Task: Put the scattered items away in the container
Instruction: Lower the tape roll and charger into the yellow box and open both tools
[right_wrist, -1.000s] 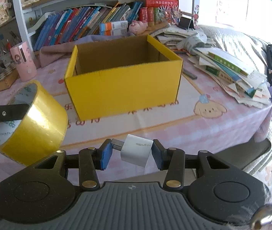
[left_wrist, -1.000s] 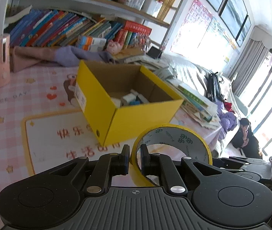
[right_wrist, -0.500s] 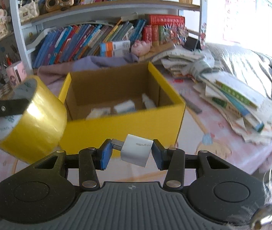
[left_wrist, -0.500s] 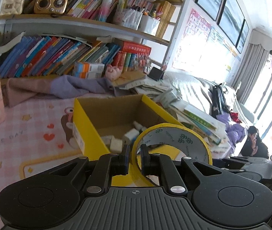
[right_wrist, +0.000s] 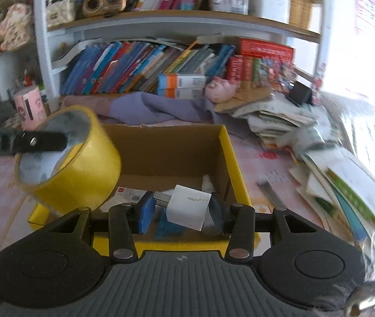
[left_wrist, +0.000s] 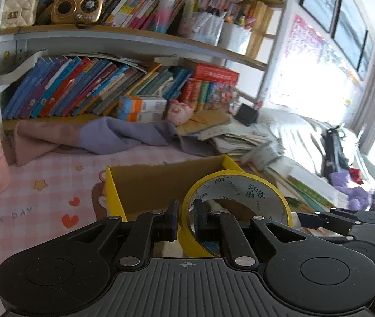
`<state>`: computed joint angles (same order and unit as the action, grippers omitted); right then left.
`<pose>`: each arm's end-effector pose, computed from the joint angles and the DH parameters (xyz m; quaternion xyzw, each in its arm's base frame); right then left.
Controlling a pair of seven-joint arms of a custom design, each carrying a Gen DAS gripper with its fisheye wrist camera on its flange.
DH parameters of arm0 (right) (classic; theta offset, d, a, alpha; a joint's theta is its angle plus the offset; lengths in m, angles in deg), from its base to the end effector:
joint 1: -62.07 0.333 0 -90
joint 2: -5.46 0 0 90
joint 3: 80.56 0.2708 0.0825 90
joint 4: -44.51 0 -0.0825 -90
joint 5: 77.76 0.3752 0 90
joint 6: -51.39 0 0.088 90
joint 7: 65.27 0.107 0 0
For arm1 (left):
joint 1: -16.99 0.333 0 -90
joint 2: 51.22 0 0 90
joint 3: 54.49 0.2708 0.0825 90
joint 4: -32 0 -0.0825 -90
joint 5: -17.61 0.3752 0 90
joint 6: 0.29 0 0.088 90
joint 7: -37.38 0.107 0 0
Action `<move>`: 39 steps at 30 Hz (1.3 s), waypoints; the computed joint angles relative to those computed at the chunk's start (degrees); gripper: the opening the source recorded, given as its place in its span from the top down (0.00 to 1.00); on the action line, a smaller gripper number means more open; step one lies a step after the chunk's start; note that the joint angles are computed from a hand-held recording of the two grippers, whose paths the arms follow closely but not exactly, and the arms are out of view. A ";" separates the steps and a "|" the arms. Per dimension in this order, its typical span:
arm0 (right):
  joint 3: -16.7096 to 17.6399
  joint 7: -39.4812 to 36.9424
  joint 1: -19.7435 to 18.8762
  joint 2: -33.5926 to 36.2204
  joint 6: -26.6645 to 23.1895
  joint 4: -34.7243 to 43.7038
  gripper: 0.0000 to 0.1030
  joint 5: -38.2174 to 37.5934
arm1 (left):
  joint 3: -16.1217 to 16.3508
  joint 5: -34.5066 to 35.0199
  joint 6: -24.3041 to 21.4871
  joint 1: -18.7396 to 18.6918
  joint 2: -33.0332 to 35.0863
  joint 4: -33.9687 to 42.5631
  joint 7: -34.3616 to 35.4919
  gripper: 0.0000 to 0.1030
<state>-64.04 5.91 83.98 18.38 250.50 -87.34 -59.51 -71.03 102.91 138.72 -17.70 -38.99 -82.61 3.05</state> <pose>0.4623 0.3150 0.3280 -0.7900 0.4138 -0.2190 0.3959 0.3809 -0.4614 0.3428 -0.6723 0.5592 -0.3919 0.2860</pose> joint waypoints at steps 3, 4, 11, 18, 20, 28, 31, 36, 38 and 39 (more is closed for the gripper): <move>2.83 -0.35 -4.55 3.85 -3.03 4.48 0.59 -5.92 | 0.71 -2.36 -0.68 0.45 3.10 3.97 5.17 0.90; 3.97 -1.29 -6.04 5.28 -4.48 6.29 0.59 -7.32 | 1.03 -3.17 -0.89 0.40 4.20 5.29 6.94 0.90; 4.10 -9.24 -6.63 12.75 -16.12 17.46 0.59 -8.33 | 3.95 -12.46 1.32 0.40 12.50 14.56 20.71 0.90; 3.67 -15.42 -5.96 16.29 -23.60 23.22 0.59 -5.14 | 6.31 -19.52 0.43 -1.04 17.69 20.72 29.41 0.90; 2.94 -16.82 -5.26 16.64 -25.23 24.11 0.59 -4.19 | 6.77 -21.33 0.02 -1.38 18.91 22.14 31.47 0.90; 2.18 -23.85 -4.20 16.29 -28.85 25.20 0.58 1.35 | 8.21 -25.99 -0.54 -2.78 21.93 25.75 34.81 0.90; 0.67 -25.28 -2.67 16.15 -29.82 25.72 0.58 3.11 | 8.69 -26.40 -1.21 -3.53 22.35 26.43 34.77 0.90; -1.21 -27.69 -0.66 15.77 -30.46 26.01 0.58 7.29 | 9.49 -24.42 -2.13 -5.03 21.36 25.79 32.57 0.82; -1.73 -28.94 0.06 15.62 -29.94 25.93 0.58 9.19 | 9.62 -23.12 -3.35 -5.76 20.64 25.26 31.42 0.73; -2.10 -29.42 0.50 15.49 -29.82 25.86 0.58 9.98 | 9.66 -22.26 -4.11 -6.20 20.12 24.80 30.62 0.68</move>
